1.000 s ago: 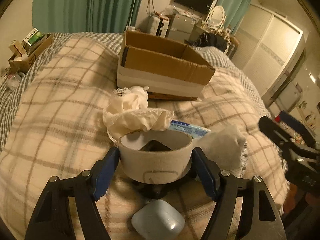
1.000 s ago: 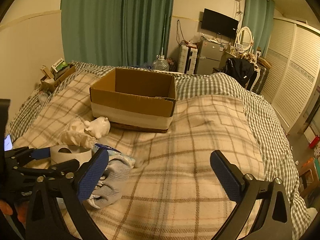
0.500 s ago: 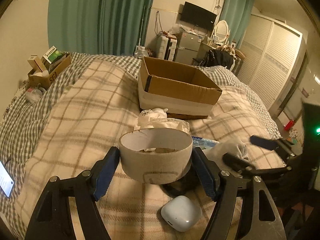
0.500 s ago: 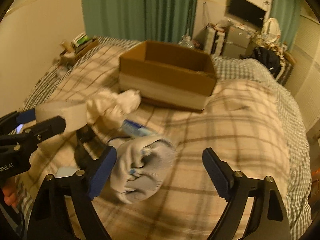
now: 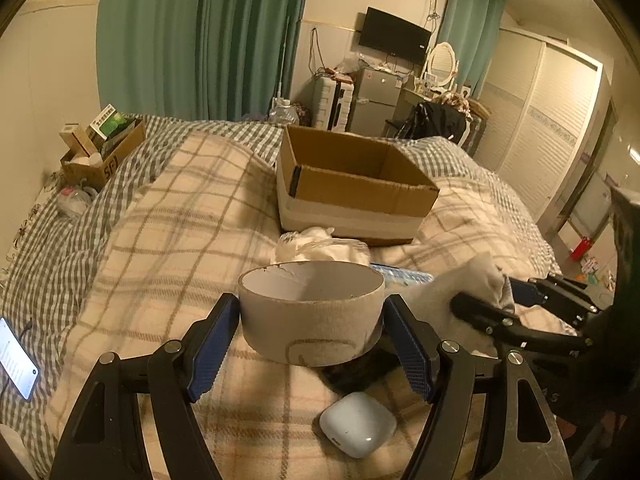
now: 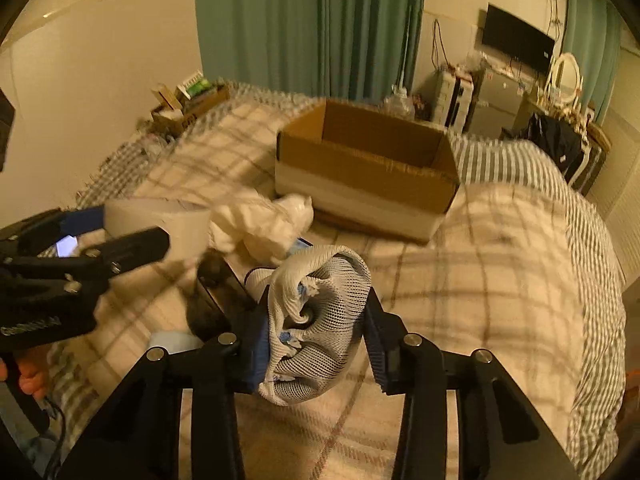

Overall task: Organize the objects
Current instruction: 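Carry tape roll and glove into the box and open both grippers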

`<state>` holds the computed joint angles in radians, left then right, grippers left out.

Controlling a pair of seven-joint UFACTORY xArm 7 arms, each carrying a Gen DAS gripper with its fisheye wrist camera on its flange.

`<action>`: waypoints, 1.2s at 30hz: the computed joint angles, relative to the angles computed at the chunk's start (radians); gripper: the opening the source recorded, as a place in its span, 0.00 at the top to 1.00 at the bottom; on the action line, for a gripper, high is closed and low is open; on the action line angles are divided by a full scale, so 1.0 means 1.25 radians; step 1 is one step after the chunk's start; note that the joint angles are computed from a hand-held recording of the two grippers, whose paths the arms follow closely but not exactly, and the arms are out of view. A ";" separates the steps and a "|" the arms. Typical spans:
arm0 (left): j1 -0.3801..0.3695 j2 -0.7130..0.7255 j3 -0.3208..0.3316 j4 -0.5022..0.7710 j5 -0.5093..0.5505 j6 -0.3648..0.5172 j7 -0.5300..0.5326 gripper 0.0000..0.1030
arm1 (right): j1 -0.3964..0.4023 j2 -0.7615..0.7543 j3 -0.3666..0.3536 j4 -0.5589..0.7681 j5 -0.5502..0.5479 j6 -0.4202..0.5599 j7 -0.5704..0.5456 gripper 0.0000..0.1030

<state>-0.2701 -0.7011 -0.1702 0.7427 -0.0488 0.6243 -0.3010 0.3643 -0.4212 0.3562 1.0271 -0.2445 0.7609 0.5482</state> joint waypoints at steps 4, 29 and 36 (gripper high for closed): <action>-0.009 0.027 0.017 0.046 -0.011 0.000 0.021 0.26 | -0.017 -0.004 0.006 0.044 -0.036 -0.010 -0.012 0.63; 0.007 0.670 0.030 0.700 0.106 -0.008 0.102 0.26 | -0.032 0.523 -0.142 0.685 -0.149 0.034 -0.165 0.67; -0.010 0.770 0.049 0.722 0.107 -0.020 0.125 0.27 | -0.019 0.594 -0.203 0.651 -0.052 -0.001 -0.219 0.68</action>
